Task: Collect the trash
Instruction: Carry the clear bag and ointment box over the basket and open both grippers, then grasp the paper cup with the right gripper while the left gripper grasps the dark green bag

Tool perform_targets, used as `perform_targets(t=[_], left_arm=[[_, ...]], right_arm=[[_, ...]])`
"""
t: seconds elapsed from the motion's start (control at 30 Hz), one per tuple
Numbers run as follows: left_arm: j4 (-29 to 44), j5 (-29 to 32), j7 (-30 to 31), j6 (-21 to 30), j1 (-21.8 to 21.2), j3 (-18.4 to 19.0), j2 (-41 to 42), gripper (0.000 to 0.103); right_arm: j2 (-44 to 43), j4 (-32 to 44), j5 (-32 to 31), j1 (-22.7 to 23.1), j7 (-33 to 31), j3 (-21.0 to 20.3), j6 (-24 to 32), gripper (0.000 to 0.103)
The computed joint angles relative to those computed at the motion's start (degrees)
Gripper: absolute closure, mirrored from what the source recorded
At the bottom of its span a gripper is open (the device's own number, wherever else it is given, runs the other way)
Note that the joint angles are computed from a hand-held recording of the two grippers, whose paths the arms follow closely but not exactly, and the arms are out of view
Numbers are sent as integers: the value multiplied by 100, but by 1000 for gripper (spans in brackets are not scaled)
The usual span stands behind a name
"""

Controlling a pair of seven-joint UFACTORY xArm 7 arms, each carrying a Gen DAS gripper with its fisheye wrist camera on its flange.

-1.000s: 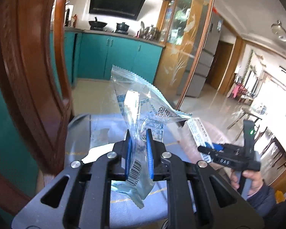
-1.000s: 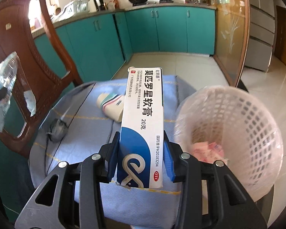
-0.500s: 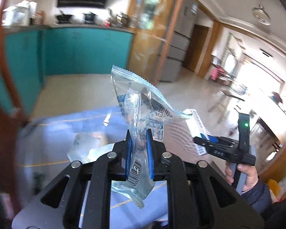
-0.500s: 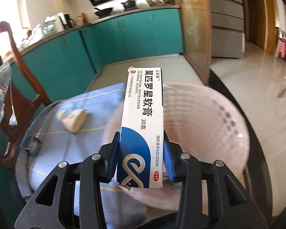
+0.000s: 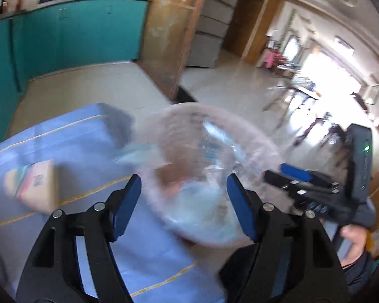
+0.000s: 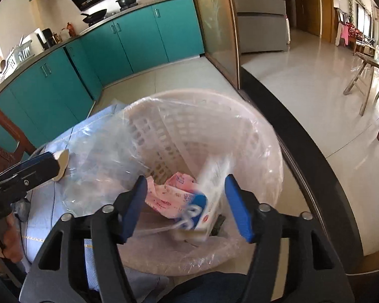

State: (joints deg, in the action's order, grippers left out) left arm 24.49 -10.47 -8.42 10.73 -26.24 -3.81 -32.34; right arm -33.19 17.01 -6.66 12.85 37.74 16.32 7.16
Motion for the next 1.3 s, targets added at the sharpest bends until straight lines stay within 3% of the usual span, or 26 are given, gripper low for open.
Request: perform_targets(t=[0.17, 0.27, 0.37, 0.47, 0.53, 0.57, 0.67, 0.77, 0.8, 0.9, 0.97, 1.03, 1.23, 1.3], left_arm=[[-541, 1365, -1220, 897, 2238, -1351, -1373, 29], [-919, 2038, -1618, 1485, 3000, -1574, -2228, 28], [-1145, 2449, -1677, 1978, 3357, -1302, -2556, 28], [-1356, 2558, -1695, 2294, 3416, -859, -2756, 28], [-1468, 2545, -1625, 2388, 3383, -606, -2861, 28], [-1517, 2548, -1556, 2396, 3377, -500, -2901, 28], [-1756, 2483, -1241, 2601, 3314, -207, -3343, 28], [-1874, 2349, -1046, 2767, 3315, -52, -3605, 28], [-1956, 2281, -1045, 2833, 3282, -64, -3758, 28], [-2002, 2186, -874, 2751, 3293, 16, -3767, 28], [-2015, 2136, -806, 2611, 3283, -4, -3647, 28], [-2030, 2104, -728, 2411, 3306, 8, -3488, 28], [-1944, 2075, -678, 1886, 3472, -96, -2887, 29], [-1917, 2069, -690, 1795, 3500, -128, -2805, 39]], right_arm=[[287, 121, -95, -64, 107, 204, -123, 38], [401, 242, -111, 59, 106, 228, -308, 38], [840, 612, -112, 443, -129, 170, -521, 38], [1632, 1313, 54, 1193, -657, -180, -543, 37], [2419, 2116, 516, 1941, -1382, -539, -417, 34], [2688, 2416, 559, 1955, -1478, -442, -387, 30], [3919, 3801, -175, 1951, -1032, -179, -65, 22], [5043, 5269, -614, 2412, -665, -322, 741, 18], [5399, 5801, -737, 2736, -339, -576, 1201, 18], [6168, 6882, -692, 3027, 125, -752, 2047, 17], [6412, 7307, -1126, 3434, 719, -1154, 2479, 13], [6493, 7425, -1358, 3507, 906, -1208, 2554, 13], [6431, 7307, -1821, 3530, 791, -1157, 2682, 22], [6306, 7063, -1809, 3410, 613, -1035, 2543, 23]])
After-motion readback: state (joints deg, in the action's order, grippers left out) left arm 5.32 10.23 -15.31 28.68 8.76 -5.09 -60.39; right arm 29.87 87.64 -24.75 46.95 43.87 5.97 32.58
